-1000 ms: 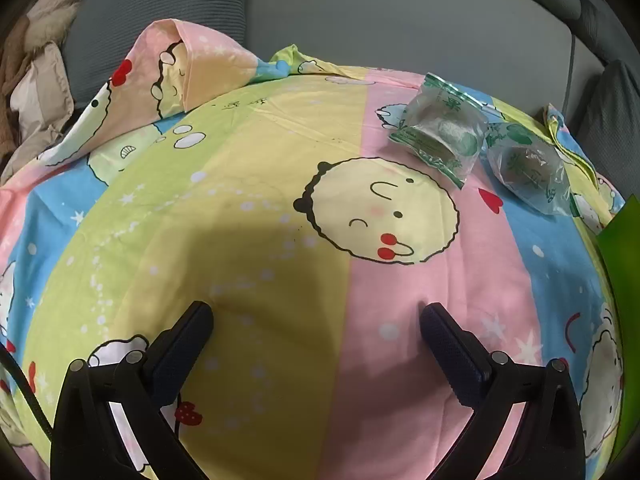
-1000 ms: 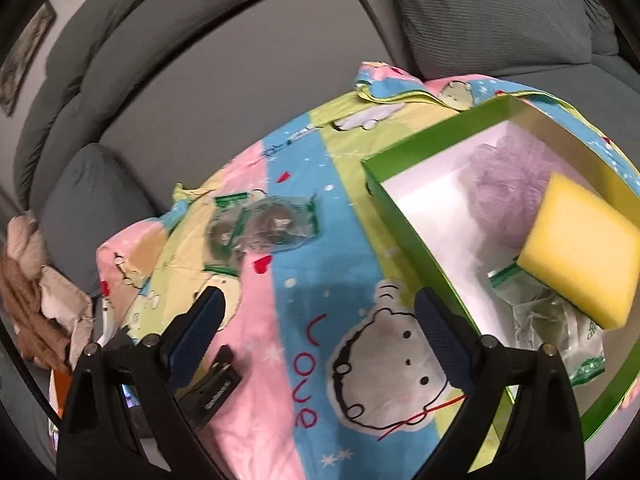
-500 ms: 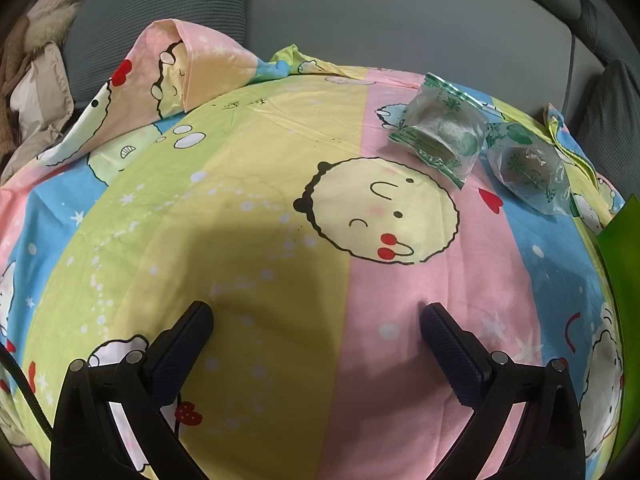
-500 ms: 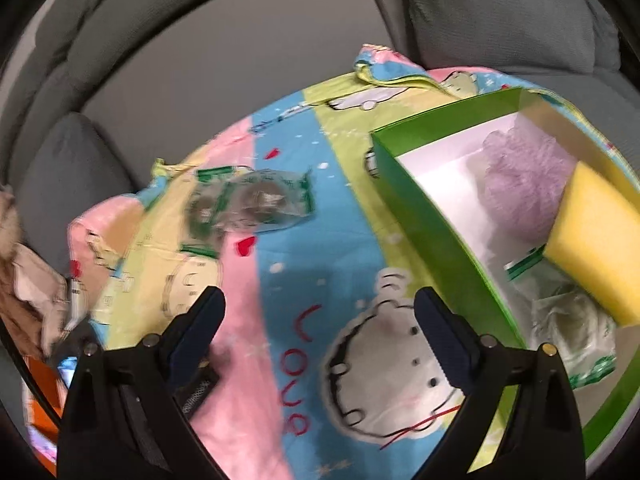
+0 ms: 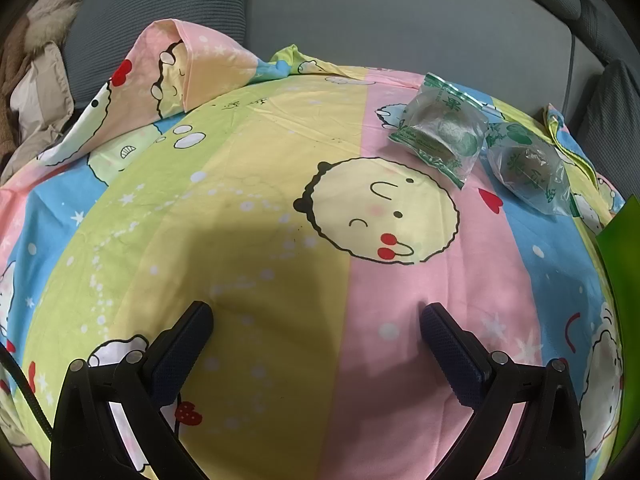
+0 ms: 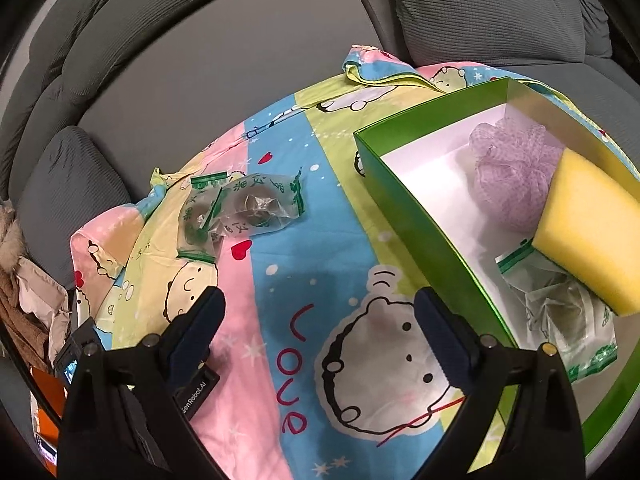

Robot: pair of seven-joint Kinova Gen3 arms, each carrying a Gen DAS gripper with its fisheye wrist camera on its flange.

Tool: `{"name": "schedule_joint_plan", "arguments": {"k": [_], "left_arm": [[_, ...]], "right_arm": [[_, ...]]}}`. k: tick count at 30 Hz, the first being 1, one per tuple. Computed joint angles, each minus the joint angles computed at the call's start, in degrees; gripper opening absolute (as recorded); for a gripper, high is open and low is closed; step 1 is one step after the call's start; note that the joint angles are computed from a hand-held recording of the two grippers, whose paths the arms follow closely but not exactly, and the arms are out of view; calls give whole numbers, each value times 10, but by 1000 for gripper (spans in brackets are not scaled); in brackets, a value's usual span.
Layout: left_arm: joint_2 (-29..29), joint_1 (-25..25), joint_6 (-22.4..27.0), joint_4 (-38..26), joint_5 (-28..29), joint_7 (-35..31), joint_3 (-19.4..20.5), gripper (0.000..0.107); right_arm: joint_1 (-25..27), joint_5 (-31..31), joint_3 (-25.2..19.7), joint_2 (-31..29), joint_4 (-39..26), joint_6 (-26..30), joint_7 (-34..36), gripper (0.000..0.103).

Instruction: Organize objects

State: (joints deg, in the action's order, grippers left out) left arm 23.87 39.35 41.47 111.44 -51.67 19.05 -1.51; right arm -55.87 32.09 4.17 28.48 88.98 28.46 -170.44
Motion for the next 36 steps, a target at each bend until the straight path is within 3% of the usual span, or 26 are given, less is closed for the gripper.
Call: {"name": "schedule_joint_plan", "arguments": {"k": [4,11,29,34,36], "left_arm": [[0,0,0,0,0,0,0,103],[0,0,-1,1,-1,1,0,103],[1,0,-2,2,-2,2,0,103],[1,1,-2,1,-2,2,0,103],[1,1,-2,1,-2,2,0,103]], "right_arm": [[19,-21,-18,1,0,-14,24,96],[15,-39,-4,-6,16,-41,22,96],[8,-52,3,-13,26,-50,41,96],[55,-99,-46,-24,39,-76,100,96],[39,-102,-31,-27,39,-71,102,96]]}}
